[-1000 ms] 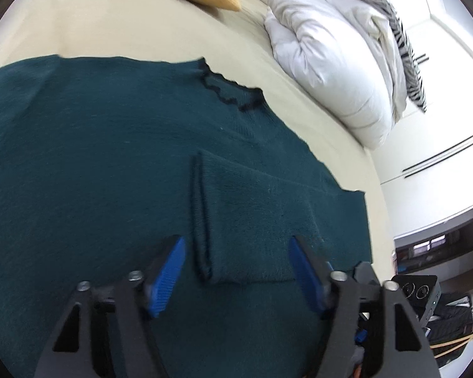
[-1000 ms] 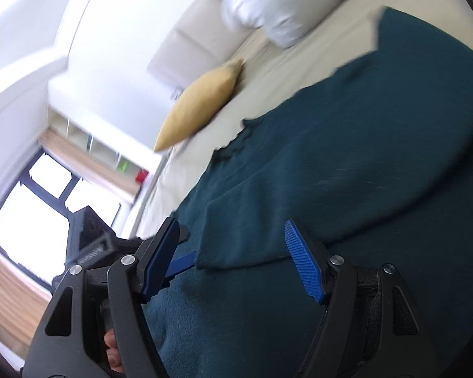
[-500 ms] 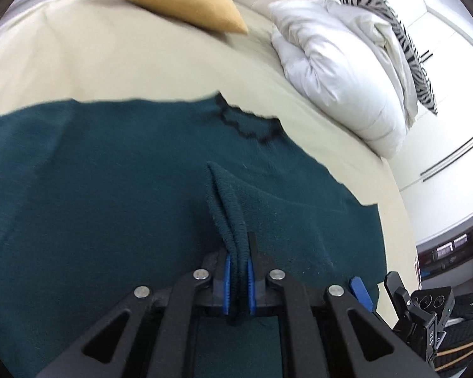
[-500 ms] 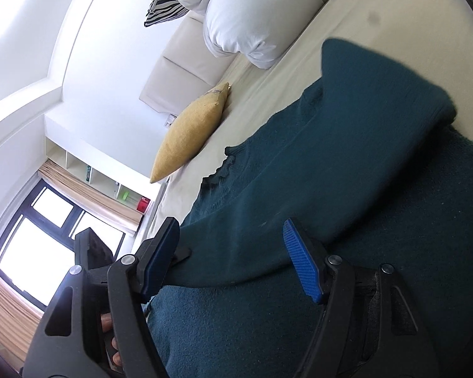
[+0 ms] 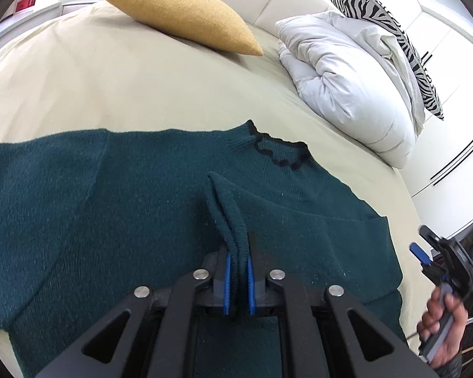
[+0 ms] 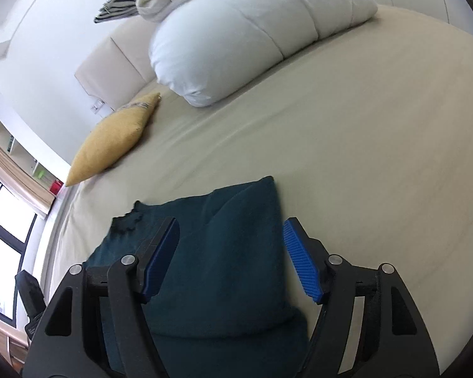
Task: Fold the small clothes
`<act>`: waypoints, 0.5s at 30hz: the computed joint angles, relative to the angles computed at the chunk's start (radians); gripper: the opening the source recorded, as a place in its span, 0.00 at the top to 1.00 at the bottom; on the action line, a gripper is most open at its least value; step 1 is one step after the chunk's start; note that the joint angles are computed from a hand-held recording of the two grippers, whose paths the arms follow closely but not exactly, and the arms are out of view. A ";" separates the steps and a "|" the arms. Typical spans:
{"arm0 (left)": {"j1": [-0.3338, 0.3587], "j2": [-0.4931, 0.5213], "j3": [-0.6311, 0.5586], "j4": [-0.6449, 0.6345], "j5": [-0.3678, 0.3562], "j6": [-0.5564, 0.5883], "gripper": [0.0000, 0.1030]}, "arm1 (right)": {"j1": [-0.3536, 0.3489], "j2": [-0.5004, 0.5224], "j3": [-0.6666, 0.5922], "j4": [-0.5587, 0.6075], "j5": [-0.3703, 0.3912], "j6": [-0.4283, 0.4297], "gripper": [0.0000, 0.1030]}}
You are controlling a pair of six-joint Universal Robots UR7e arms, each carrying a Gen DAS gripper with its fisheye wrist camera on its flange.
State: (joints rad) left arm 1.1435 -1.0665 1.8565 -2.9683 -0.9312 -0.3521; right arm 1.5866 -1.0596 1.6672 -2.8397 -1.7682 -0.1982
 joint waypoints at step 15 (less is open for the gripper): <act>0.007 0.014 0.014 -0.046 0.013 0.023 0.91 | -0.029 0.154 -0.190 0.146 -0.091 -0.051 0.94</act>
State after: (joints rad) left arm 1.1507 -1.0523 1.8704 -3.0143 -0.9181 -0.3293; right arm 1.5573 -0.9058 1.4774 -2.6934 -1.8592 -0.2488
